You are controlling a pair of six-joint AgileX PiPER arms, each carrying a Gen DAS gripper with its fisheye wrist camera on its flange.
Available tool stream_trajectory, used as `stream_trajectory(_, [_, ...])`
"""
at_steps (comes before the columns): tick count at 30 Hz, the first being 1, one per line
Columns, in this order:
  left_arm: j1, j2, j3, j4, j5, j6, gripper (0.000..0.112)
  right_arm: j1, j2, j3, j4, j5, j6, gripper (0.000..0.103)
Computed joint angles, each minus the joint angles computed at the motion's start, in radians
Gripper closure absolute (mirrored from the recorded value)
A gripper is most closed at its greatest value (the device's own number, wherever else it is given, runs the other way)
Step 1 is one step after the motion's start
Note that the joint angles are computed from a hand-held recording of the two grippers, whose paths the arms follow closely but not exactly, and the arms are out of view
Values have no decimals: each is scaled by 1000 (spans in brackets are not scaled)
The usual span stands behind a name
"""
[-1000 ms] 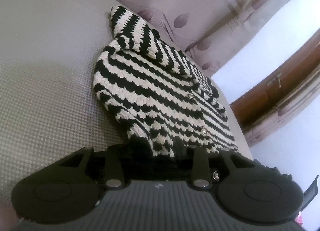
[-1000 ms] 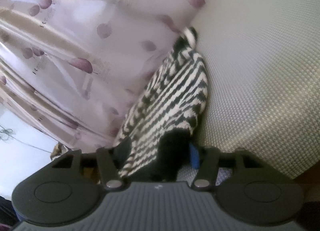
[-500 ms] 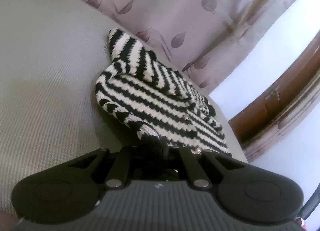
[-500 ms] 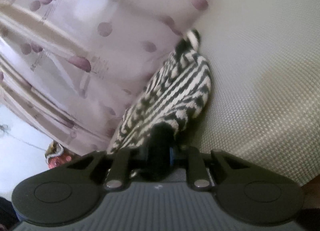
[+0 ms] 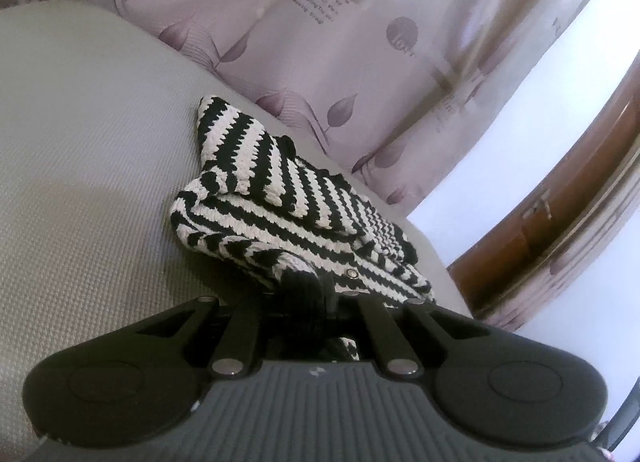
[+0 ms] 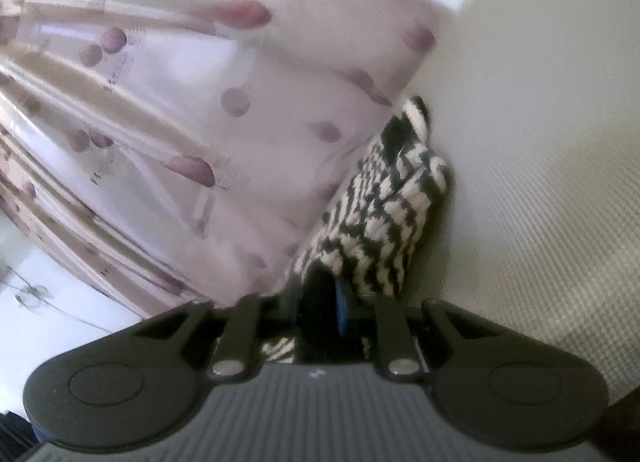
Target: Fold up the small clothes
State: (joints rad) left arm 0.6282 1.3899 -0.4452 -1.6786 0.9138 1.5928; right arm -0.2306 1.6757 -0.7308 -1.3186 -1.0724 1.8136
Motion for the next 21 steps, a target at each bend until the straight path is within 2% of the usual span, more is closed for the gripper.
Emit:
stream_trajectory(1, [2,-2,1,9,1,1,106,3,-12,-6,-23,27,21,86])
stream_trajectory(3, [6,-6,10,13,-2,20,106,-17,-13,1,-42,18,34,85])
stream_trajectory(5, [14,5,14,21,2,24,106,-31,-28,7,-73,48,56,84])
stream_trajectory(11, [50,51,14,32,31,20,105,-75,-3,21,-98,28,97,83])
stream_trajectory(13, [53,52,13,39,28,25,105,-70,-4,25,-100,44,99,70])
stream_trajectory(15, [52,50,13,43,23,31,105,-66,-3,27,-107,46,97,43])
stream_trajectory(17, [49,52,12,46,20,31,105,-58,-2,32,-109,50,95,30])
stream_trajectory(21, [46,70,5,51,18,33,105,-37,-11,33,-128,73,88,30])
